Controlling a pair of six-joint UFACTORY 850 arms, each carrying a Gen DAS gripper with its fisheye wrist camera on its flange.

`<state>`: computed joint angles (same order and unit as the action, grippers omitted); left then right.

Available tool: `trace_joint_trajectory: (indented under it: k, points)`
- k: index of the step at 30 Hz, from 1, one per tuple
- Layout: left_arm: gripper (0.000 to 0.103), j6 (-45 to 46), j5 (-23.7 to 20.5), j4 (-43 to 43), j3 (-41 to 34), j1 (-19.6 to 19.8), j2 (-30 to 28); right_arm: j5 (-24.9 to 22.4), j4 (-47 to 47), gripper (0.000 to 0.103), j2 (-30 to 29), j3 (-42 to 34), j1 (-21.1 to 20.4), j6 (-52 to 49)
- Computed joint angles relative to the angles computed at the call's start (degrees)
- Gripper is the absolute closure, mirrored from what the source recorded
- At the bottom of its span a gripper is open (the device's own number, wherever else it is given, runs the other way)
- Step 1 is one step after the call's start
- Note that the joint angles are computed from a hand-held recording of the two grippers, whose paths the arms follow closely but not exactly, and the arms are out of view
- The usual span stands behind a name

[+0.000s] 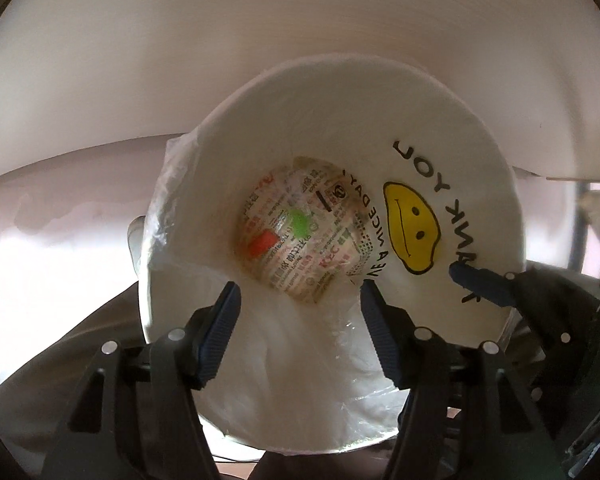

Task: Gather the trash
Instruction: 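Open both tools over the bin, dropping red block and green brick, then move both open tools back over the bed toward the remaining items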

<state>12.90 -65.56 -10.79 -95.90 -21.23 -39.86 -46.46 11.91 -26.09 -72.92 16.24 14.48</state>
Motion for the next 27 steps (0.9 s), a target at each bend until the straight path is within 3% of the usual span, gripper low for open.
trace_joint_trajectory:
  k: [13, 27]
  points:
    - [0.038, 2.1, 5.1, 4.2, 5.1, -0.3, 7.7, 1.1, -4.2, 0.040, 4.6, 2.1, 1.1, 2.6]
    - [0.038, 8.1, 10.5, 2.8, 8.5, 0.7, 20.3, 3.0, -12.5, 0.041, 18.2, 5.3, 2.7, 8.2]
